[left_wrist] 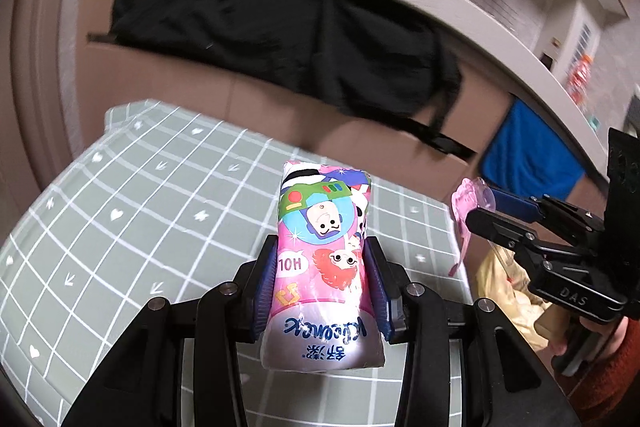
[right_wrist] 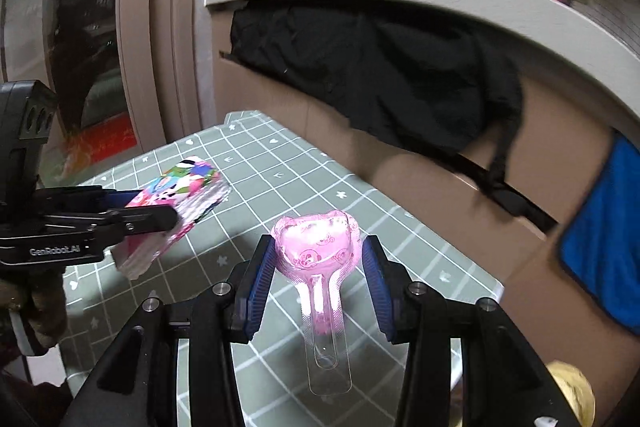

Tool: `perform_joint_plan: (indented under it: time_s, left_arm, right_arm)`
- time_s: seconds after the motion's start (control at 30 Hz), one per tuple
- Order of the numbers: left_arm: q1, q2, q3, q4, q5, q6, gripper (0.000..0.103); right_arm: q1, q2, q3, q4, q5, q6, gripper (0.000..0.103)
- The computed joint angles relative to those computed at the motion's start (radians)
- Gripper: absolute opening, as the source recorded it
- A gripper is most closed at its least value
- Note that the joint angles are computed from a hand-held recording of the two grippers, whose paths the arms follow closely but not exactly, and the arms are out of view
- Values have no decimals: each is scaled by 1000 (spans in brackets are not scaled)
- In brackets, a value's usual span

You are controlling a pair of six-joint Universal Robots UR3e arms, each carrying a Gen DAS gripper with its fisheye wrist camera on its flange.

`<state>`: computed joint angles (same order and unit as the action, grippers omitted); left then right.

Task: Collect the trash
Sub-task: 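Carry the tissue pack and pink spoon over the bin with both tools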

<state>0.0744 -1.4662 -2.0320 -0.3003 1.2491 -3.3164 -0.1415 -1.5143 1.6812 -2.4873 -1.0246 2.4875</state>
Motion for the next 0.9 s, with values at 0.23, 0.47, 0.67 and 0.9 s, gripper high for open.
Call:
perform_joint_plan:
  time_s: [0.23,0.47,0.67,0.9]
  left_arm:
    - [-218,-90,203,-47,168,-24,42]
    - [-439,-287,536,-103,324,-31,42]
    - [-600,-540,930,-182,384,-26,42]
    - [-711,-856,1426,-359,356,-24,42]
  right_arm:
    - [-198,-186,133,56,159,-65,41]
    - [-494,-369,187,254,372,-214,41]
    - [-791,-456,141,525,541,-405,41]
    - [-1027,-416,46,703,612,-529,41]
